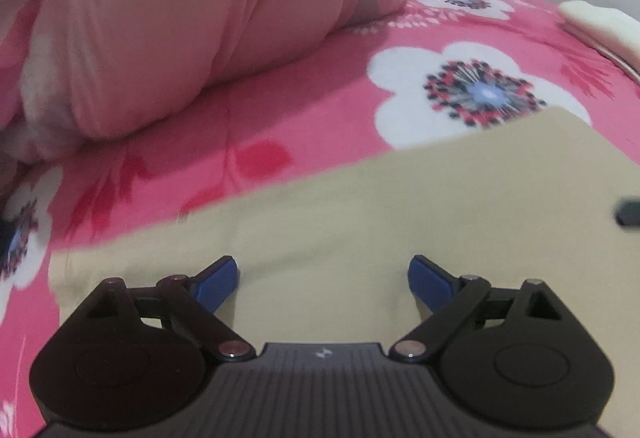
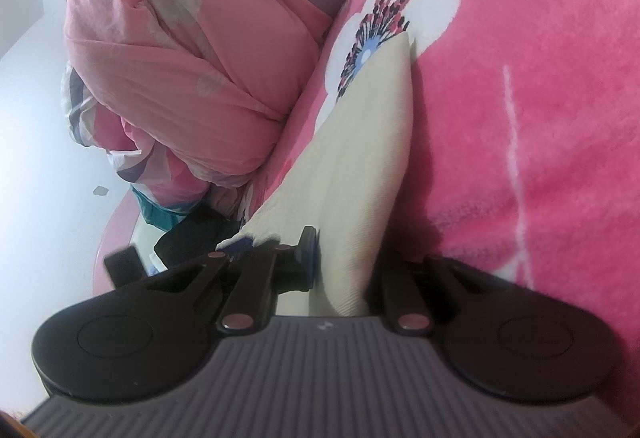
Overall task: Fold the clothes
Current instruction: 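Close the right gripper on the folded trouser corner, then lift the trousers with the right gripper and fold them over again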
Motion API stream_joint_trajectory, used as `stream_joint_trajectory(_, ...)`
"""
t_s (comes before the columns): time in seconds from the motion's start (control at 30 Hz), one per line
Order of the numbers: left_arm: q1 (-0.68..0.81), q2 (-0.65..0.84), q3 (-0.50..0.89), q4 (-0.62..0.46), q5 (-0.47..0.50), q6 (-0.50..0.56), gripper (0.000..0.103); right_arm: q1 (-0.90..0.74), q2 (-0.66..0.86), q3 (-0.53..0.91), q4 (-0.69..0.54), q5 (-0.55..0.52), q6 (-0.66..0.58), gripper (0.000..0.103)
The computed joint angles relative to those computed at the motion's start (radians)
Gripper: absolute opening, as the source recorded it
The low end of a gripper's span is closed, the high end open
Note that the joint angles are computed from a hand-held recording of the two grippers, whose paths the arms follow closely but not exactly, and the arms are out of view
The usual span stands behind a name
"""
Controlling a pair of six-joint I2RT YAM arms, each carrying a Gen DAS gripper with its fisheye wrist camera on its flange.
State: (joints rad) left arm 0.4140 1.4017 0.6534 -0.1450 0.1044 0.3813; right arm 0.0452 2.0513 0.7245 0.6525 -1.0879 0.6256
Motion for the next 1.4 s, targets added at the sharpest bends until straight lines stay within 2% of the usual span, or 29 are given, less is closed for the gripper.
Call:
stream_joint_trajectory(0.17,0.145,-0.233,-0.185,-0.026,0.132,0.095,0.095,-0.002,-0.004,-0.003,0.0,-0.001,-0.004,0.008)
stream_joint_trajectory(0.33,0.381,-0.464,-0.272,-0.149,0.339,0.223,0.094,-0.001,-0.004,-0.01,0.014,-0.005,0.0,0.008)
stream_joint_trajectory(0.4,0.44,-0.546,-0.285,-0.171,0.404,0.231,0.094,0.0,-0.004,-0.012,0.023,-0.006,0.004,0.008)
stream_joint_trajectory(0.5,0.45,-0.595,-0.29,-0.148,0.45,0.208,0.094,0.007,-0.015,-0.027,0.046,0.021,0.037,0.007)
stream_joint_trajectory(0.57,0.379,-0.568,-0.296,-0.104,0.394,0.196,0.094,0.022,-0.058,-0.044,0.018,0.072,0.026,0.008)
stream_joint_trajectory(0.67,0.298,-0.5,-0.335,-0.019,0.307,0.211,0.089,0.055,-0.163,-0.049,-0.127,0.17,-0.02,0.006)
stream_joint_trajectory(0.87,0.371,-0.421,-0.392,0.068,0.39,0.246,0.09,0.145,-0.425,0.048,-0.531,0.331,-0.093,0.004)
stream_joint_trajectory(1.0,0.395,-0.407,-0.41,0.105,0.423,0.262,0.09,0.285,-0.54,0.222,-0.834,0.503,-0.161,0.004)
stream_joint_trajectory(1.2,0.471,-0.312,-0.374,0.112,0.539,0.289,0.091,0.529,-0.526,0.504,-1.13,0.78,-0.205,0.004)
stream_joint_trajectory(1.4,0.567,-0.222,-0.321,0.063,0.682,0.332,0.093,0.731,-0.351,0.847,-1.378,0.949,-0.216,0.004)
